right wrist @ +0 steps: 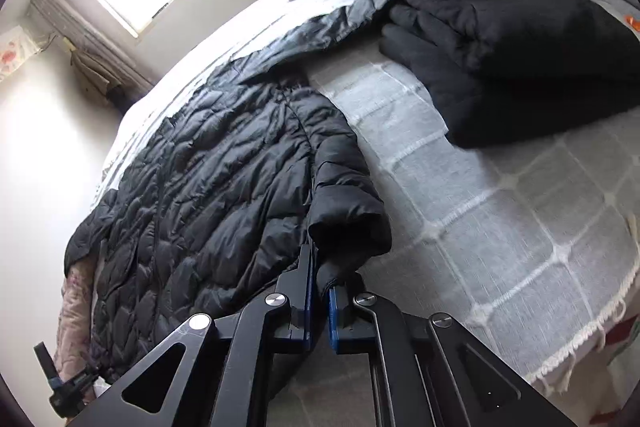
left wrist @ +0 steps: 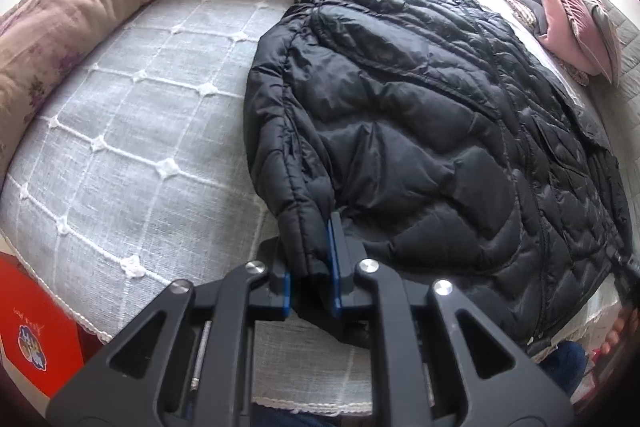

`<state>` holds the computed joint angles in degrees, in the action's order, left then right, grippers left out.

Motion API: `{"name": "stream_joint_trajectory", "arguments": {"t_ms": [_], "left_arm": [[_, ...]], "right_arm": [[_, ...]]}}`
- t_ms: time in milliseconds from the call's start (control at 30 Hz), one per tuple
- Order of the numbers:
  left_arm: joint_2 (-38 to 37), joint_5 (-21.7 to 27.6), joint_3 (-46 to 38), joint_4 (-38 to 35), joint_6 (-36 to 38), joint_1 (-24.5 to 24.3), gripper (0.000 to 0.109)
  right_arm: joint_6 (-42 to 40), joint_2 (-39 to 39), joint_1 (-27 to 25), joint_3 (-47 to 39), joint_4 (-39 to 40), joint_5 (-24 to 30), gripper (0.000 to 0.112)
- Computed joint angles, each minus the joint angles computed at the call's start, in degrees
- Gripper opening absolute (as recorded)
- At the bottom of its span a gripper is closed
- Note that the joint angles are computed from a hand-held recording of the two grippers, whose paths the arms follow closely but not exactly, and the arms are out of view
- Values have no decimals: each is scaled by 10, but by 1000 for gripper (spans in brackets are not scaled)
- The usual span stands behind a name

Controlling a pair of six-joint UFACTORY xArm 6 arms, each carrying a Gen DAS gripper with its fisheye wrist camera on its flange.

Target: Fold large clothes

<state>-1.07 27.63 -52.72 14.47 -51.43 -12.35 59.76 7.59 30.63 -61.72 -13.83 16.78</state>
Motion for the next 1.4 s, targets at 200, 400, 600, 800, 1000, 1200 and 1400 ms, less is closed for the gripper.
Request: {"name": "stream_joint_trajectory", "arguments": {"t_ms": [200, 400, 600, 800, 1000, 1200, 1400], "left_arm": [[-8, -25, 20, -44, 19, 12, 21], [-32, -18, 36, -14, -18, 8, 27], [-63, 20, 34, 57, -72, 17, 28], [-66, 27, 0, 106, -103, 16, 57], [-19, 25, -73, 97, -70, 2, 76], [51, 58, -193, 106, -77, -21, 78], [132, 72, -321, 159, -103, -41, 93]], "right_arm": [[23, 26, -1, -7, -15, 17, 5], [35, 19, -5, -10, -24, 27, 11], [176, -26, -2, 1, -167, 96, 19], [209, -38, -6, -6, -205, 130, 45], [175, 24, 17, -107, -224, 128, 67], [153, 103, 31, -242, -243, 117, 77], [168, 169, 42, -383, -313, 141, 90]]}}
